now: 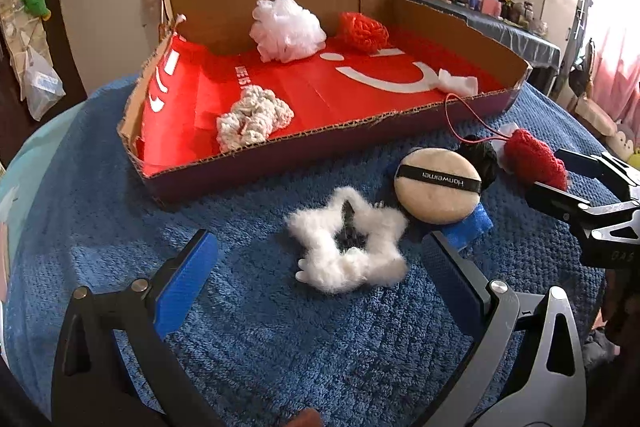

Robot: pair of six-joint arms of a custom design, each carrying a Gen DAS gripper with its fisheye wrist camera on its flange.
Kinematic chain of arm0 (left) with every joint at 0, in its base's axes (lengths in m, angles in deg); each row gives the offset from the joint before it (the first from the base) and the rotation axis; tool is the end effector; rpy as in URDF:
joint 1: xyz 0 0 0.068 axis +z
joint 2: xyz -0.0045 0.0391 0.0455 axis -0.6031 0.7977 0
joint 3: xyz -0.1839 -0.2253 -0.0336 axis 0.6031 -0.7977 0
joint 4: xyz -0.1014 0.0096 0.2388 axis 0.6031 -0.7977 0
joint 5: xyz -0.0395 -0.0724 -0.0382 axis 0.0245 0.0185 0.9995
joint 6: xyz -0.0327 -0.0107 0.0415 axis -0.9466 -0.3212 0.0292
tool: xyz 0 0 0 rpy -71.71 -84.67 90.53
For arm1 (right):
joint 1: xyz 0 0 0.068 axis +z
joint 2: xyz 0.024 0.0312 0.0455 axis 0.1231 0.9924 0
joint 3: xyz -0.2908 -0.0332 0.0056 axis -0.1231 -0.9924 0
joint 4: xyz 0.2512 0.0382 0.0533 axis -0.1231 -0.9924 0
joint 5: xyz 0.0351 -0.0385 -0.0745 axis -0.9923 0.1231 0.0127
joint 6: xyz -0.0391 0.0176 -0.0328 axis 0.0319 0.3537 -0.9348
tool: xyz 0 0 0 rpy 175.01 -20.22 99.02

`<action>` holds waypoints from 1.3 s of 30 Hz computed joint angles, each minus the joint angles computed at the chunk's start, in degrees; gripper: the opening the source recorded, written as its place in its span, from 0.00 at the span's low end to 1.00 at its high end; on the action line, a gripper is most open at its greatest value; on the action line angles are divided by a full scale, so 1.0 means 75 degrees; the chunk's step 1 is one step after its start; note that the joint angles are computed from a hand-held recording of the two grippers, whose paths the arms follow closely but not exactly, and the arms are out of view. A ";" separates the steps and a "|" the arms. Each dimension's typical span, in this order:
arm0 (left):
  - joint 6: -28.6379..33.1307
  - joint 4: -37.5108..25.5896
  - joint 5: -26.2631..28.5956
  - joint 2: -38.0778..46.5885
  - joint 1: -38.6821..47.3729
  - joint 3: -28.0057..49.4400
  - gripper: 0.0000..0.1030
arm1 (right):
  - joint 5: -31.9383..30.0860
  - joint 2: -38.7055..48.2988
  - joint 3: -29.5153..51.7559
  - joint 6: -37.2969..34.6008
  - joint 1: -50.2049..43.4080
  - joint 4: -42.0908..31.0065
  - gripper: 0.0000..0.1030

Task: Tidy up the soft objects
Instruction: 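Grasp the white fluffy star with the left tool while the right tool grasps the red yarn ball, then carry the star and yarn ball into the box and open both tools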

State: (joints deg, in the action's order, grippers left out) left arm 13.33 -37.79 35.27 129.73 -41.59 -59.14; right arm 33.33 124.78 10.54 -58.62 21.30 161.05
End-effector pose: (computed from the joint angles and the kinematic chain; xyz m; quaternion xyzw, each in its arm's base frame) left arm 0.2821 -0.0326 0.0240 0.2304 0.8971 -0.0959 0.3647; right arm 0.2087 0.0451 0.0236 0.0572 0.9139 0.0046 0.4018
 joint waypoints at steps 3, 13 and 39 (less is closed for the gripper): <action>-0.0020 -0.0218 0.0008 0.0029 0.0001 0.0128 1.00 | 0.0006 0.0006 0.0009 -0.0038 0.0028 -0.0020 0.91; 0.0188 -0.0887 0.0134 0.0119 -0.0164 0.0490 0.79 | -0.0312 0.0063 0.0088 -0.0145 -0.0044 -0.0059 0.80; 0.0073 -0.0325 0.0874 -0.0834 0.0184 -0.0268 0.46 | -0.1331 -0.0392 -0.0497 -0.0413 -0.0572 0.0878 0.34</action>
